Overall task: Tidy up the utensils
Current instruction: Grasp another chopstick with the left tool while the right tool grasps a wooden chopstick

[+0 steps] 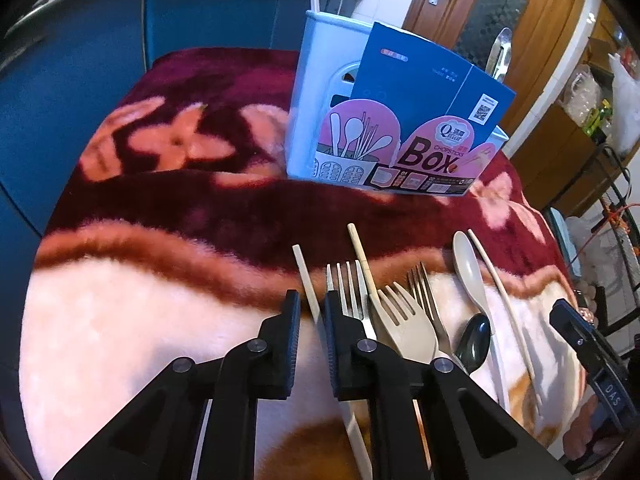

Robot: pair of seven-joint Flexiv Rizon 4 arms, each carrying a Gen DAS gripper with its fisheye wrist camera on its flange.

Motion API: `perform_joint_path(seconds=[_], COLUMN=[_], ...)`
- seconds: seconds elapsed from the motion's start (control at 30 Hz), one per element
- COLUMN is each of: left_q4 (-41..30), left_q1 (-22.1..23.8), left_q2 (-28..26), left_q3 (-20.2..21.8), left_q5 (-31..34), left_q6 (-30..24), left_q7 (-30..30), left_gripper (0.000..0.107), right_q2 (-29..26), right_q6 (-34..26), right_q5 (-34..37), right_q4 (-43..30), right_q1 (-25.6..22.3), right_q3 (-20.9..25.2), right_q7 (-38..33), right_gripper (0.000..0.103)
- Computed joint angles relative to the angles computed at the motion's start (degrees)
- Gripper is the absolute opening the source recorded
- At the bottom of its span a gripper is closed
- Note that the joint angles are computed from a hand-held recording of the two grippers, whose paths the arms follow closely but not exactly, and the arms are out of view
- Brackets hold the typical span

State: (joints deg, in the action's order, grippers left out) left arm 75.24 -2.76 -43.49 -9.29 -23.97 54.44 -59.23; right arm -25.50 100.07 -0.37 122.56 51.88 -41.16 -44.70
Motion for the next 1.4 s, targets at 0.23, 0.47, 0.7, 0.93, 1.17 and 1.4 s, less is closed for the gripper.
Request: perform_joint_path(seconds=[0.23, 0.47, 0.7, 0.93, 1.17, 1.4], left_q4=[1.38, 4.47, 6.63, 8.86, 10.47, 10.9], left_q1=[1.52, 4.25, 5.77, 6.86, 7.34, 6.81], left_q2=[0.58, 1.84, 3.15, 4.61, 5.49, 5.79], left_q3=[-1.5, -4.59, -6.41, -8.52, -10.74, -11.92], left_q5=[-2.65, -8.74, -14.17, -19.95, -26.41, -29.87], left_q6=[-0.48, 0.98, 2.51, 5.58, 10.16, 13.52], left_q7=[0.49, 4.0, 8.46, 14.16, 19.97, 24.53], left_gripper=[0.007, 0.004, 0.004, 0.004, 0.004, 0.004], right_q2=[0.36, 1.68, 1.83, -1.2, -4.15, -5.46], right_q6=[-1.43, -6.46, -15.71, -30.71, -39.18, -40.43], right_q5=[-1.96, -8.02, -12.37, -8.73, -9.45, -10.48], right_q4=[-0.59, -3.37, -9.95, -21.79, -28.44, -30.31], right_q1=[-0.34, -7.49, -20.88, -37.27, -40.58, -40.29], right_q3=[0.35, 7.84, 22.91, 42.25, 45.67, 45.32], right_q7=[-0.38, -0.1, -3.21, -13.61, -15.83, -15.91], right_gripper=[0.038, 0.039, 0.039, 0.037, 0.03, 0.015])
